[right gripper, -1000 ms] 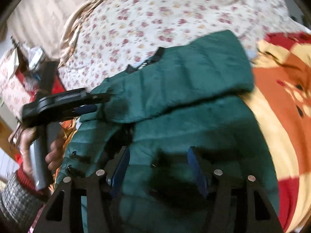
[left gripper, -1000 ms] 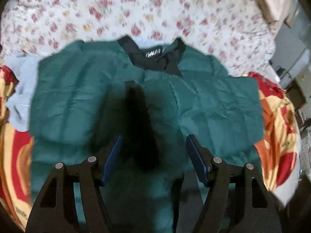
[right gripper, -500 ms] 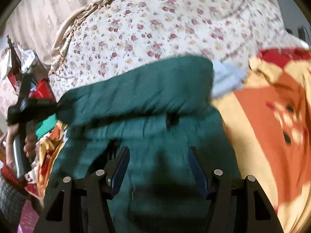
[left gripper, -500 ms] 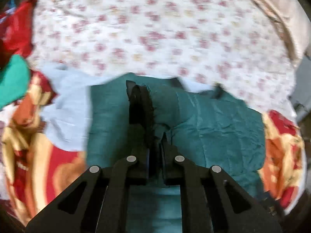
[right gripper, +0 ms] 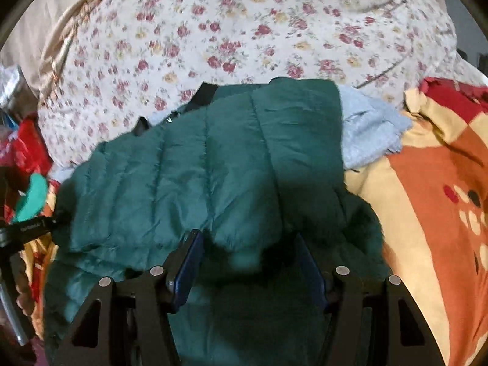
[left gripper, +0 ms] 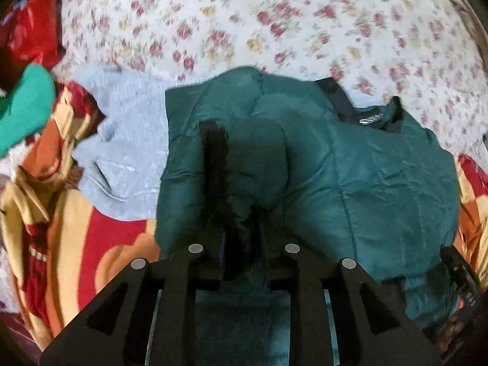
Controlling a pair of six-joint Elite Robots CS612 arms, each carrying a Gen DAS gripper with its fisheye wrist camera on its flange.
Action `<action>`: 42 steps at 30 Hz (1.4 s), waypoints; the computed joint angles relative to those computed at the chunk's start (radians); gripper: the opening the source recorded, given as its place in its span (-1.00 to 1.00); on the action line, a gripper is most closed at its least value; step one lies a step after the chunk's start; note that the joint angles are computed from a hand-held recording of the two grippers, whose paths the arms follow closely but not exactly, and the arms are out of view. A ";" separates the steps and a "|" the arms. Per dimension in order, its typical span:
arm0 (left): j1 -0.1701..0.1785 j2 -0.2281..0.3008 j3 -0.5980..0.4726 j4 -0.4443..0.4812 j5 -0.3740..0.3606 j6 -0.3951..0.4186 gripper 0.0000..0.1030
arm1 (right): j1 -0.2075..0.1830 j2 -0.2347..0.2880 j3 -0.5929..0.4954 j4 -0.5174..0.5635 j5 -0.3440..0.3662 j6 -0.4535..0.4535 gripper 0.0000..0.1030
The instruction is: Fold large clothes
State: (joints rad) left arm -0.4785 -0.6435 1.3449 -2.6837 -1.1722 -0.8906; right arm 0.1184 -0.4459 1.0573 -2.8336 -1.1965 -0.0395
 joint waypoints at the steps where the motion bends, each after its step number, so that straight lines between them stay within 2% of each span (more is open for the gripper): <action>1: -0.008 -0.009 0.016 -0.013 0.018 0.008 -0.58 | -0.007 -0.018 0.037 -0.029 0.015 0.010 0.16; 3: -0.033 -0.033 0.060 -0.031 0.080 0.012 -0.20 | -0.020 -0.056 0.118 -0.099 0.039 0.032 0.16; 5: -0.058 -0.051 0.105 -0.048 0.135 0.003 0.03 | -0.031 -0.088 0.189 -0.145 0.049 0.045 0.16; 6: -0.070 -0.059 0.124 -0.051 0.155 -0.009 0.05 | -0.035 -0.102 0.219 -0.165 0.050 0.052 0.16; 9: -0.106 -0.077 0.171 -0.025 0.199 -0.052 0.05 | -0.046 -0.144 0.320 -0.239 0.038 0.062 0.16; 12: -0.146 -0.090 0.218 -0.039 0.246 -0.109 0.05 | -0.059 -0.185 0.421 -0.314 0.027 0.067 0.16; 15: -0.182 -0.104 0.250 -0.065 0.257 -0.163 0.05 | -0.068 -0.217 0.496 -0.374 0.003 0.078 0.16; 18: -0.208 -0.108 0.250 -0.067 0.250 -0.148 0.05 | -0.066 -0.235 0.532 -0.402 -0.040 0.058 0.16; 23: -0.247 -0.124 0.270 -0.151 0.217 -0.125 0.05 | -0.061 -0.261 0.582 -0.463 -0.056 0.065 0.16; 28: -0.287 -0.133 0.282 -0.195 0.227 -0.080 0.05 | -0.042 -0.283 0.623 -0.509 -0.107 0.013 0.16; 31: -0.297 -0.135 0.278 -0.201 0.228 -0.058 0.05 | -0.049 -0.297 0.638 -0.513 -0.075 0.032 0.16; 35: -0.305 -0.145 0.293 -0.209 0.241 -0.064 0.05 | -0.043 -0.300 0.648 -0.547 -0.108 0.025 0.16; 42: -0.307 -0.155 0.311 -0.209 0.260 -0.098 0.05 | -0.035 -0.298 0.646 -0.527 -0.118 0.013 0.16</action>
